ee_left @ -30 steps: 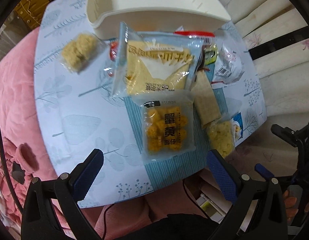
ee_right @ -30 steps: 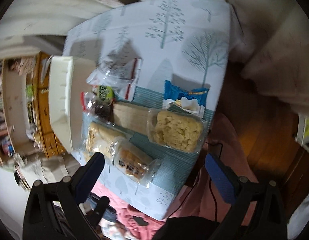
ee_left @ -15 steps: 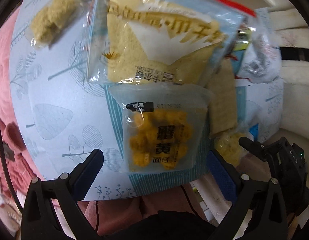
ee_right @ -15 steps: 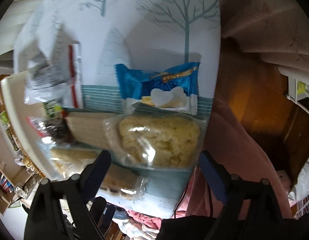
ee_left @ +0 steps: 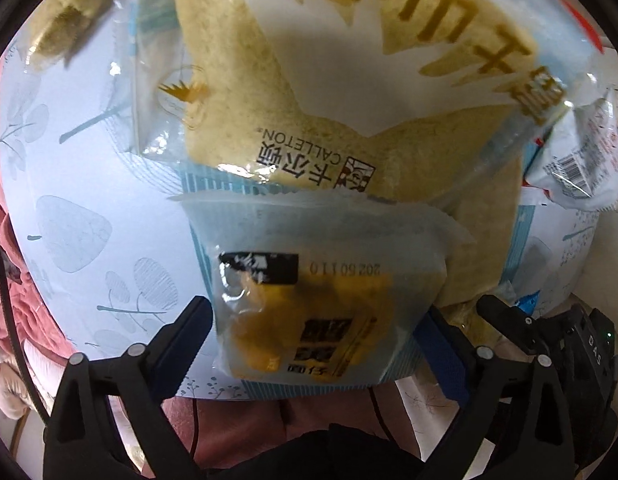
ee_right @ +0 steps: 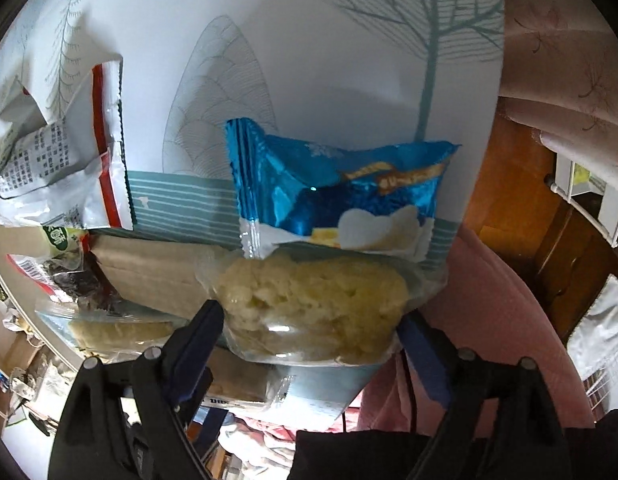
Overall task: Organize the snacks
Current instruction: 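Lower the left tool to the yellow puff bag while the right tool lowers to the crisp bag, then close the left tool on the puff bag while the right tool closes on the crisp bag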
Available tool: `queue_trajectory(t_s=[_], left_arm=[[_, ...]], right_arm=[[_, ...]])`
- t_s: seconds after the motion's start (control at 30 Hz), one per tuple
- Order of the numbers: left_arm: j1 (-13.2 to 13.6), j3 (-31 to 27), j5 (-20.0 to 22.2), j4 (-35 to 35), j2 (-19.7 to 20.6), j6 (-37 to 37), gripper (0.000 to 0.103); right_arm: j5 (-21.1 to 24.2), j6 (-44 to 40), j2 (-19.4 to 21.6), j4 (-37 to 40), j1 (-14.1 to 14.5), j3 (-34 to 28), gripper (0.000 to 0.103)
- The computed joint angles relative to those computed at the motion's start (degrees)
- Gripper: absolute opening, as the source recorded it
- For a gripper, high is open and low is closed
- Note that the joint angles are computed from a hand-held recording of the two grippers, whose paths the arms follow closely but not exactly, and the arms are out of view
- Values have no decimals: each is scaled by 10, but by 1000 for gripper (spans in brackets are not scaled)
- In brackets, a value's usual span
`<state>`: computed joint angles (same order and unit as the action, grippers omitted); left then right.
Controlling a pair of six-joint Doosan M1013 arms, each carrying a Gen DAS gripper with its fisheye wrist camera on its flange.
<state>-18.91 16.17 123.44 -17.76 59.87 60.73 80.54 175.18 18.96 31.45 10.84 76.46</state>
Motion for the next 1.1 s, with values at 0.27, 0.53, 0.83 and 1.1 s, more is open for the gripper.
queue_trajectory(t_s=[0.27, 0.53, 0.83, 1.1], left_arm=[[3, -5, -9, -19, 7, -19, 79], [14, 68, -50, 10, -36, 29, 68], [30, 136, -101, 23, -94, 58, 68], [47, 164, -130, 21, -138, 96, 69]], right_arm=[[20, -17, 7, 15, -9, -3, 89], [5, -18, 1, -4, 2, -6, 84], [-22, -19, -16, -55, 27, -10, 82], [-57, -39, -21, -108, 58, -39, 82]])
